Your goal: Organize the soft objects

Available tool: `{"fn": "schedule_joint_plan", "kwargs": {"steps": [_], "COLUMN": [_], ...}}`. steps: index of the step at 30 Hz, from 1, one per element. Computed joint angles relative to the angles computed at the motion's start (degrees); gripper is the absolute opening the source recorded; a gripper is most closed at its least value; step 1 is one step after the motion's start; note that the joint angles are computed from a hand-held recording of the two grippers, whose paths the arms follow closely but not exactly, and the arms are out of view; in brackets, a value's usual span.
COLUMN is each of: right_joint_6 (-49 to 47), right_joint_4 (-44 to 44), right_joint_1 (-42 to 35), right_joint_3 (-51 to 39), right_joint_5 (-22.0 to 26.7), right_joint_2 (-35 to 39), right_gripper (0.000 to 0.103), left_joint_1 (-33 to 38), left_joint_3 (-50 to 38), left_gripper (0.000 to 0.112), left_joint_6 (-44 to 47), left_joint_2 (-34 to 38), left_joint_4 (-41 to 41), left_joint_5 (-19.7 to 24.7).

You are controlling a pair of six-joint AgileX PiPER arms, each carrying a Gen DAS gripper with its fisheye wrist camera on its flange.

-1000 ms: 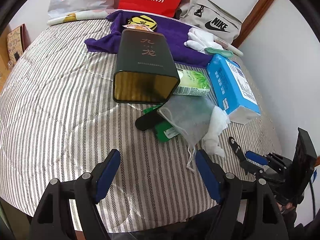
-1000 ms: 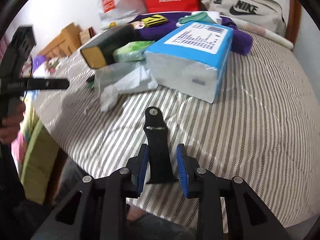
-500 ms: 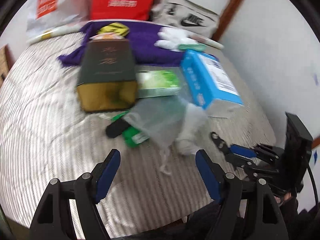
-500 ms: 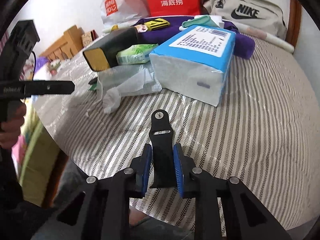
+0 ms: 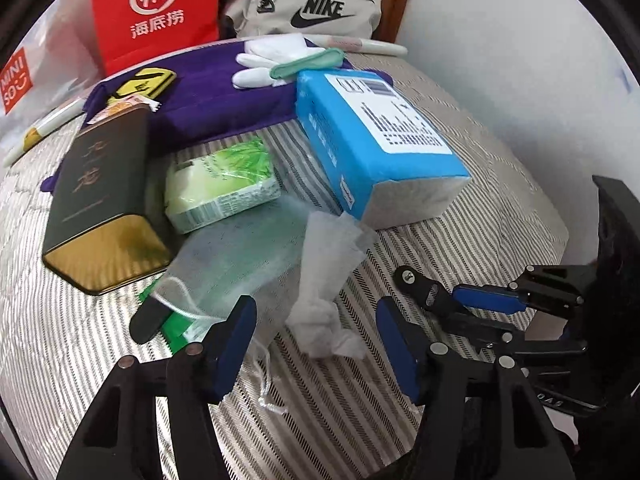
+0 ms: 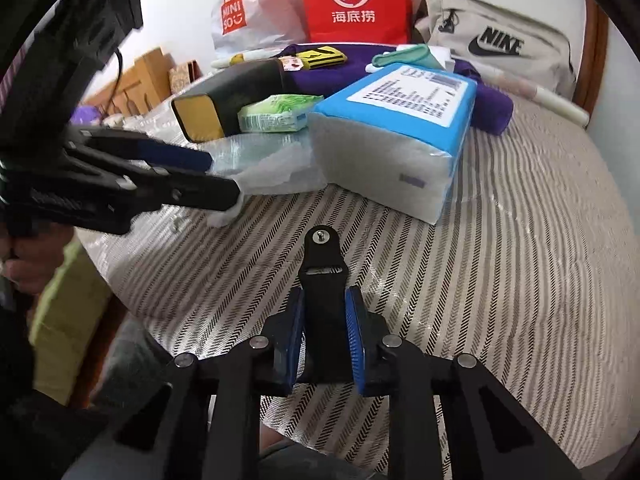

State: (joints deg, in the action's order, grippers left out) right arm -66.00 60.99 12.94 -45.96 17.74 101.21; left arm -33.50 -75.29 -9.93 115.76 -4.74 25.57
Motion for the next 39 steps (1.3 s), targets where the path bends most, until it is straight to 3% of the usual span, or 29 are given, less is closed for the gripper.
{"fn": "schedule_joint_plan", "kwargs": {"steps": [3, 5, 9, 11, 14, 18, 22, 29, 39], "right_joint_6": [2.1, 3.3, 0.9, 0.8, 1.8, 4.1, 9.3, 14.9, 23.1], "right_joint_4": [-3.1, -5.3, -3.9, -3.8, -4.5, -6.6, -10.5, -14.8, -22.5], "right_joint_1": [-0.3, -0.3, -3.0, -4.2, -5.3, -5.5, -4.9, -3.6, -1.3], "right_joint_3": [-0.2, 0.1, 1.1, 1.2, 0.9, 0.5, -0.7, -3.0, -13.5], "right_joint_5": [0.6, 0.6, 2.7, 3.3, 3.6, 3.4, 3.7, 4.4, 7.0], "right_joint_2": [-0.3, -1.0, -2.6, -3.3, -4.2, -4.9, -5.2, -7.2, -5.3], "right_gripper": [0.021, 0.021, 0.021, 0.021, 0.021, 0.021, 0.021, 0.021, 0.021], "left_joint_1": [-0.7, -1.6, -1.9, -2.6, -2.7, -0.6, 2.8, 5.0, 11.9], "left_joint_3": [-1.3, -2.2, -3.6, -5.2, -5.8, -1.9, 3.6, 10.2, 10.9], "left_gripper": [0.059, 0.05, 0.045, 0.03, 0.02, 0.02, 0.02, 0.02, 0.02], "left_joint_6": [0.5, -2.2, -3.6, -6.8, -8.8, -4.7, 6.6, 0.9, 9.0], "left_joint_2": [1.4, 2.4, 3.8, 4.5, 4.5, 1.0, -3.9, -11.0, -14.2], "left_joint_4": [0.6, 3.9, 5.4, 9.1, 10.8, 4.8, -9.9, -5.1, -13.7], "left_joint_5": [1.0, 1.6, 2.1, 3.6, 4.8, 1.9, -1.1, -3.5, -2.8]}}
